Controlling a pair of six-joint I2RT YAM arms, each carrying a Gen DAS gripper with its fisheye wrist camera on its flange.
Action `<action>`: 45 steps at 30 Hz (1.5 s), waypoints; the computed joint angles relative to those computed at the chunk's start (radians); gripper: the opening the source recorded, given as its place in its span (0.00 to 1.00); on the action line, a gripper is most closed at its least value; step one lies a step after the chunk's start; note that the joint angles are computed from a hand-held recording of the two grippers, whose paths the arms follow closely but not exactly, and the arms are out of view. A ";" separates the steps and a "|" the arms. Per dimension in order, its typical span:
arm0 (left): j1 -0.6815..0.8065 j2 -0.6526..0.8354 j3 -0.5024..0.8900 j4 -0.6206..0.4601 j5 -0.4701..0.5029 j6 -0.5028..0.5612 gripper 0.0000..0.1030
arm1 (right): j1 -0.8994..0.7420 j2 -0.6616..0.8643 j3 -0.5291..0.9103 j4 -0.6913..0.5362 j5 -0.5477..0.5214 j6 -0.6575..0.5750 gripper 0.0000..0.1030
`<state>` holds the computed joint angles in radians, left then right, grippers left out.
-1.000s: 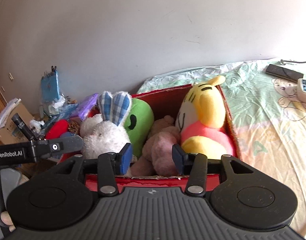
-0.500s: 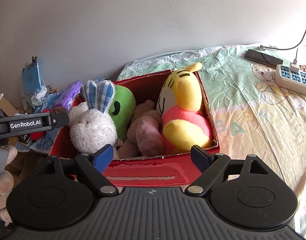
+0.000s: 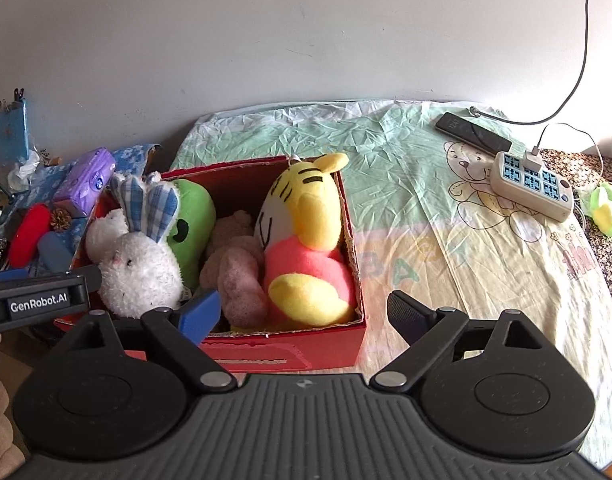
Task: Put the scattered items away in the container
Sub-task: 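Withdraw both tools from the red box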
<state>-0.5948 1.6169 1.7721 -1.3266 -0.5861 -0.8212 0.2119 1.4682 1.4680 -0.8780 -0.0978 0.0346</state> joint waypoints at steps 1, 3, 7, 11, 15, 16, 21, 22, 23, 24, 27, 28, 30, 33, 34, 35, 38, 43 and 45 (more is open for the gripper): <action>-0.001 0.000 -0.002 -0.006 0.001 -0.011 0.85 | -0.005 0.006 0.008 -0.009 -0.017 0.007 0.89; -0.001 -0.004 -0.011 -0.020 0.001 -0.038 0.85 | -0.019 0.013 0.014 -0.018 -0.058 0.020 0.89; -0.010 -0.006 -0.020 -0.045 -0.017 -0.077 0.85 | 0.011 0.029 0.026 -0.038 -0.033 0.005 0.89; -0.027 -0.009 -0.026 -0.057 -0.038 -0.085 0.86 | 0.030 0.039 0.033 -0.053 -0.058 0.006 0.89; -0.031 -0.013 -0.036 -0.057 -0.047 -0.090 0.86 | 0.052 0.045 0.033 -0.055 -0.053 0.005 0.89; -0.026 -0.016 -0.042 -0.050 -0.040 -0.085 0.86 | 0.050 0.045 0.030 -0.053 -0.058 0.010 0.89; -0.023 -0.018 -0.072 -0.029 -0.014 -0.074 0.86 | 0.039 0.054 0.016 -0.062 -0.074 0.022 0.89; -0.025 -0.014 -0.073 -0.028 -0.013 -0.070 0.86 | 0.037 0.053 0.010 -0.062 -0.077 0.023 0.89; -0.025 -0.011 -0.074 -0.026 -0.009 -0.065 0.85 | 0.036 0.050 0.003 -0.061 -0.080 0.024 0.89; -0.025 -0.009 -0.077 -0.021 0.000 -0.060 0.85 | 0.034 0.048 -0.003 -0.059 -0.084 0.025 0.89; -0.022 -0.007 -0.084 -0.010 0.018 -0.055 0.85 | 0.034 0.045 -0.012 -0.055 -0.083 0.029 0.89; -0.021 -0.006 -0.085 -0.008 0.018 -0.054 0.85 | 0.034 0.045 -0.012 -0.054 -0.082 0.031 0.89; -0.021 -0.006 -0.090 -0.004 0.016 -0.056 0.85 | 0.031 0.045 -0.013 -0.047 -0.082 0.032 0.89; -0.016 -0.004 -0.094 0.002 0.021 -0.048 0.85 | 0.029 0.050 -0.011 -0.042 -0.084 0.037 0.89; -0.012 -0.002 -0.097 0.007 0.024 -0.041 0.86 | 0.029 0.051 -0.012 -0.039 -0.086 0.037 0.89; -0.009 0.000 -0.101 0.011 0.028 -0.036 0.86 | 0.031 0.051 -0.015 -0.034 -0.085 0.040 0.89; 0.000 0.001 -0.110 0.028 0.034 -0.017 0.85 | 0.036 0.050 -0.029 -0.013 -0.075 0.049 0.89; 0.007 0.019 -0.098 0.042 0.038 0.009 0.86 | 0.025 0.056 -0.036 0.001 -0.078 0.062 0.89; 0.006 0.027 -0.089 0.044 0.040 0.015 0.85 | 0.021 0.054 -0.037 0.003 -0.080 0.063 0.89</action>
<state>-0.5887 1.6435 1.6830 -1.2829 -0.5464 -0.8064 0.2333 1.5226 1.4315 -0.8749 -0.1779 0.0975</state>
